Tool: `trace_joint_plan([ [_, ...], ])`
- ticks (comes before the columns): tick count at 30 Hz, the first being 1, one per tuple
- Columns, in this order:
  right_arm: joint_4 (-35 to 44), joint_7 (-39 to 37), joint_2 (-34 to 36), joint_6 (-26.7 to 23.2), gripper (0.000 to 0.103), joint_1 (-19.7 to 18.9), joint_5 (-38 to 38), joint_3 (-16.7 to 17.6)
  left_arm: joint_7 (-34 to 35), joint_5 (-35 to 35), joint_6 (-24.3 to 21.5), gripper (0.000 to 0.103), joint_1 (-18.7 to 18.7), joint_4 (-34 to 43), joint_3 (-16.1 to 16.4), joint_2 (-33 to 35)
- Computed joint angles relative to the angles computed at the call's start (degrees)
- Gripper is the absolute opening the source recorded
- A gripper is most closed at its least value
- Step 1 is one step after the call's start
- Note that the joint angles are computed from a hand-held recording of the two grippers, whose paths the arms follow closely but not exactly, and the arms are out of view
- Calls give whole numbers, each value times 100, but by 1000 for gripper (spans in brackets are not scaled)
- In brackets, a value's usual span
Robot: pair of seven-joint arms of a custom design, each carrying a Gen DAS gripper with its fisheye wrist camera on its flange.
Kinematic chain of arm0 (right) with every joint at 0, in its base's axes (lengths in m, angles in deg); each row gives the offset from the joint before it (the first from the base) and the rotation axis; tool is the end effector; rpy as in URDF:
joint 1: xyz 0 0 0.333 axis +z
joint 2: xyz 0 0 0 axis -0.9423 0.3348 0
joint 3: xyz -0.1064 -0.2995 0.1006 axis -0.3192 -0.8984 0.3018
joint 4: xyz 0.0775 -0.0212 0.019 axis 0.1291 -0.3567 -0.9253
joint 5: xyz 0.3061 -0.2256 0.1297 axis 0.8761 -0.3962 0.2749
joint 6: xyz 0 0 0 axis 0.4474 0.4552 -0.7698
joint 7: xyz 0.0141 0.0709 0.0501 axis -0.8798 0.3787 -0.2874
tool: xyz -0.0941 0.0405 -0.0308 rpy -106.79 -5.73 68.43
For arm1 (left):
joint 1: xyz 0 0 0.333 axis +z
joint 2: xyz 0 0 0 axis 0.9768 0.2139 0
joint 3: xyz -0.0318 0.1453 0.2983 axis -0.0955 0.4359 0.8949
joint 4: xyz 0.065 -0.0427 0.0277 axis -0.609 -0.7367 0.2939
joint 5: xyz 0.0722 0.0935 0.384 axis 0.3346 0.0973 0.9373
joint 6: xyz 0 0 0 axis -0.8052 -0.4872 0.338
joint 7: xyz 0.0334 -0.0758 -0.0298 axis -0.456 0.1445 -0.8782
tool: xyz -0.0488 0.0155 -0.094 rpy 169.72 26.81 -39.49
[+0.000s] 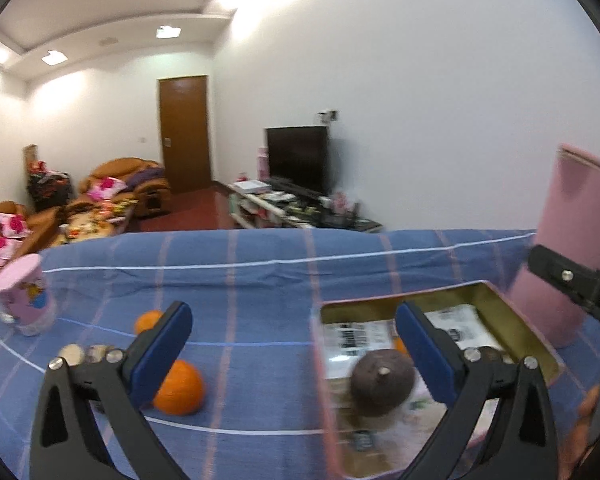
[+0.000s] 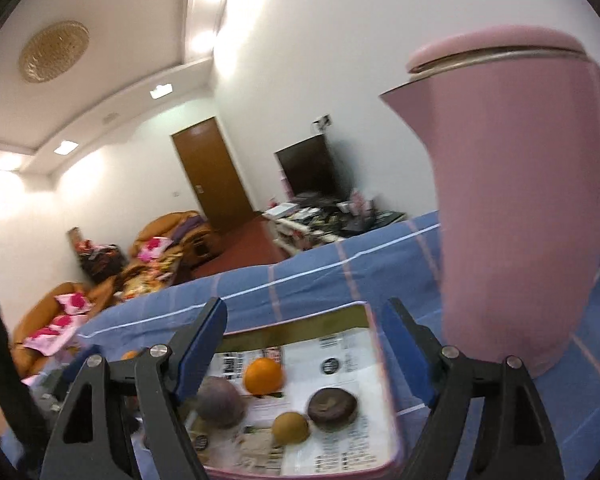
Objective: Organize fruits
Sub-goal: 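Carry the orange and kiwi into the tin box and release both, then move the right tool to the large orange and close on it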
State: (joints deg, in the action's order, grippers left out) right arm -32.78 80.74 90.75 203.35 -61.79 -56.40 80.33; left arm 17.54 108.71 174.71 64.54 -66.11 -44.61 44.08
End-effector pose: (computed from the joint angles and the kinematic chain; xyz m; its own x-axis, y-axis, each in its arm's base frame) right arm 0.6437 0.1503 0.4691 0.1290 -0.9397 -0.3168 -0.3938 0.2446 -0.8860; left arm 0.6489 -0.2331 0.4749 0.1052 -0.9943 -0.0167 -0.4060 -0.0276 -0.9135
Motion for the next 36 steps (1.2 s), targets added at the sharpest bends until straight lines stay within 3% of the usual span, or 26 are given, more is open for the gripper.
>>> trace_joint_plan([
  [3,24,-611,22,12,81,701,785,-582,97,-99,-29,103,48,-59,20,-25],
  [7,52,-1573,77,48,81,1418,1785,-1116,267,-257,-87,103,69,-175,36,-54],
  [17,-47,-2539,13,144,81,1633,3015,-1089,127,63,-19,103,218,-586,-31,-341],
  [19,46,-2992,58,87,81,2024,3547,-1376,187,-19,66,103,295,-640,-50,-387],
  [22,74,-3553,45,158,81,2355,4160,-1527,140,57,169,103,388,-790,-44,-507],
  [27,-51,-3375,-84,122,81,2026,4169,-1023,7,271,227,103,566,-976,-73,-659],
  [33,158,-3979,16,121,81,2579,4902,-1299,-81,338,323,103,790,-1146,-80,-787],
  [36,223,-4030,57,214,81,2525,4924,-1117,-77,344,344,103,882,-1209,-76,-834],
])
